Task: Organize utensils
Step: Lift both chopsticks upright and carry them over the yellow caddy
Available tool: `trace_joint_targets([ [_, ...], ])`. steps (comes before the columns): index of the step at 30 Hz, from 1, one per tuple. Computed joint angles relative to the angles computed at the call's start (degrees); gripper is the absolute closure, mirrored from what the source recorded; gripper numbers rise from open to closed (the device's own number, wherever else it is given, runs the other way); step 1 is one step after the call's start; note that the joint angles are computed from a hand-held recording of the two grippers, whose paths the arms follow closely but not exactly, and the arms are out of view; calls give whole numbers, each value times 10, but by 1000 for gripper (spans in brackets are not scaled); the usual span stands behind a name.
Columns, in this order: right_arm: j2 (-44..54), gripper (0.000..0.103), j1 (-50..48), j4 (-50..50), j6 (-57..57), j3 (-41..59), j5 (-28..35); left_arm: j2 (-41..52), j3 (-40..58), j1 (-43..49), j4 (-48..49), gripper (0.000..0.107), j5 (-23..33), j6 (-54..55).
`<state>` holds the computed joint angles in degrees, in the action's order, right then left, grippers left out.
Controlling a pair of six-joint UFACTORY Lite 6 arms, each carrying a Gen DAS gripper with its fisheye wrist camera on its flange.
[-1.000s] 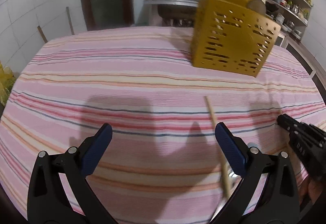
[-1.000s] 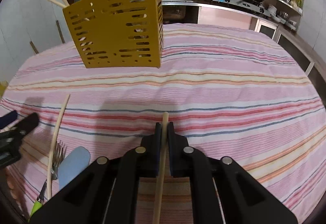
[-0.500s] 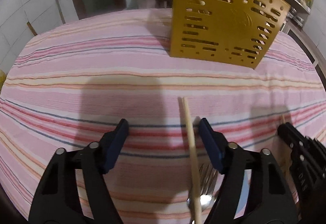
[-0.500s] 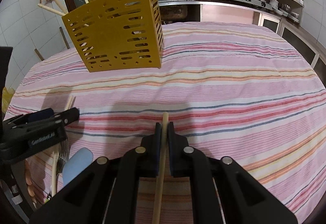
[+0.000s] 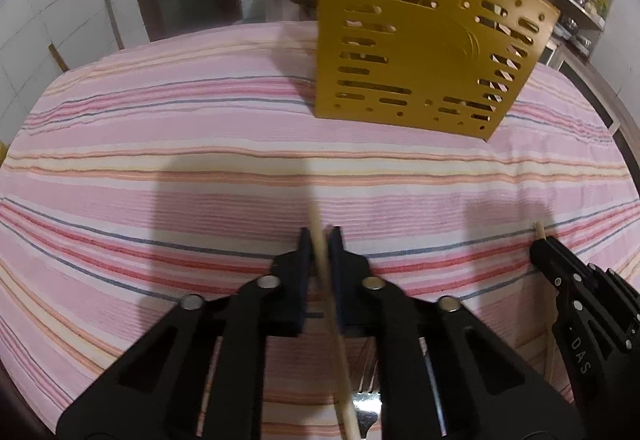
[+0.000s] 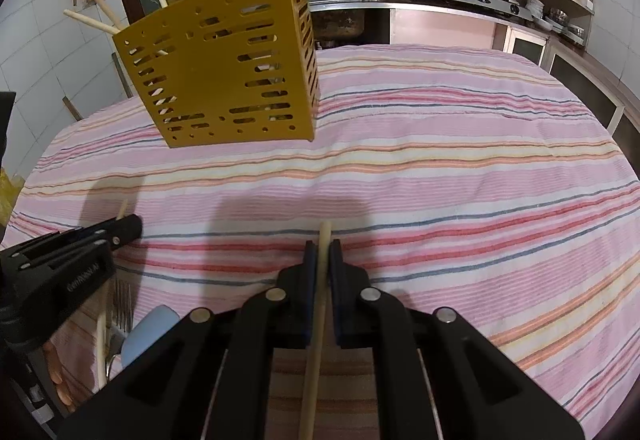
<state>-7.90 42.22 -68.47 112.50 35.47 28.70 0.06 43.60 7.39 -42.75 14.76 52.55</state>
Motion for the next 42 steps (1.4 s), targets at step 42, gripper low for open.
trace_joint_targets([
  [42, -155, 97, 279, -55, 100, -3, 363, -306, -61, 473, -309, 103, 452, 460],
])
